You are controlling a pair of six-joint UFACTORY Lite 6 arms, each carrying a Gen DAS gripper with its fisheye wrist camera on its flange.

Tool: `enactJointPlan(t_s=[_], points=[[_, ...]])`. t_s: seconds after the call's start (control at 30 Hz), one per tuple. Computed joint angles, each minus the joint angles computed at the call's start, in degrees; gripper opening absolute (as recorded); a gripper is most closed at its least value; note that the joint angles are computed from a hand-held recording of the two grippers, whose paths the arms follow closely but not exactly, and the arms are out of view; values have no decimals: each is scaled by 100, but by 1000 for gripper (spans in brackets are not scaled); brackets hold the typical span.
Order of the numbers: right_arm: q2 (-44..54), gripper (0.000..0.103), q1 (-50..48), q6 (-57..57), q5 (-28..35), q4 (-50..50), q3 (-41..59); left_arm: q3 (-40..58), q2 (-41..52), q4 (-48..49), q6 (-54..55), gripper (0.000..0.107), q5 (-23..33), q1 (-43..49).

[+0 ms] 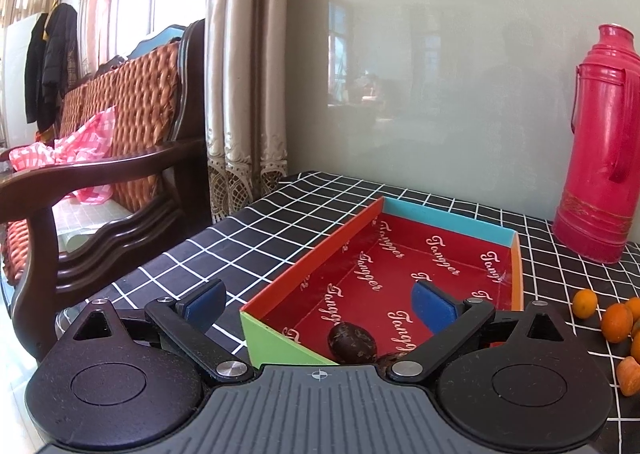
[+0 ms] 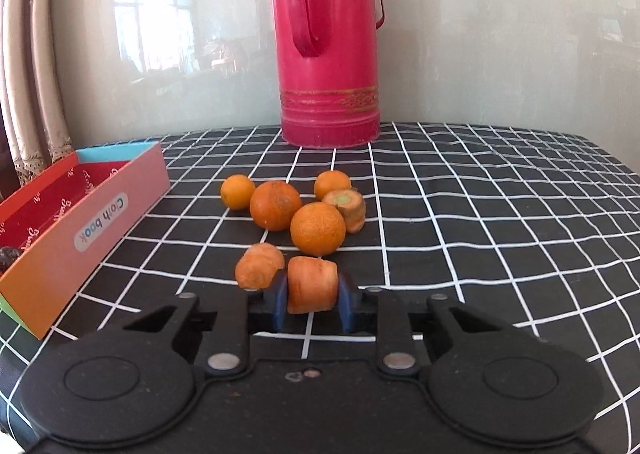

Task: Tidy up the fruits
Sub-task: 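Close the right gripper on an orange carrot chunk, then carry the carrot chunk with the right gripper into the red box and open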

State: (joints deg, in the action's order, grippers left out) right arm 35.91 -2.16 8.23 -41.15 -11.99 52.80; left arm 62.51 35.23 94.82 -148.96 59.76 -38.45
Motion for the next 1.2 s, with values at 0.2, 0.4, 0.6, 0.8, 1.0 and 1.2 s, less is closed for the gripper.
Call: enactJointPlan(t_s=[0.2,0.4,0.6,0.8,1.0,1.2], points=[[-334,17,76,46,-458,48,-345,-213,-146,-16,-178,99,-64,135],[-617,18,420,353,-891,-299,-547,-657,-419,-16,-421,99,-82,321],[-648,17,1068,258,-1030,-449,-540,-1355,-844,82,-765,99,-106,618],[-594,18,1670,350,-848,-581,-300,-1959,-1195,242,-1081,99,-127,902],[-327,18,2180,203,-521,-392,97,-2425,-1441,374,-1254,99,-79,1127],[-48,22,2438,-106,-280,-41,385,-2769,-1651,494,-1428,99,-90,1351]])
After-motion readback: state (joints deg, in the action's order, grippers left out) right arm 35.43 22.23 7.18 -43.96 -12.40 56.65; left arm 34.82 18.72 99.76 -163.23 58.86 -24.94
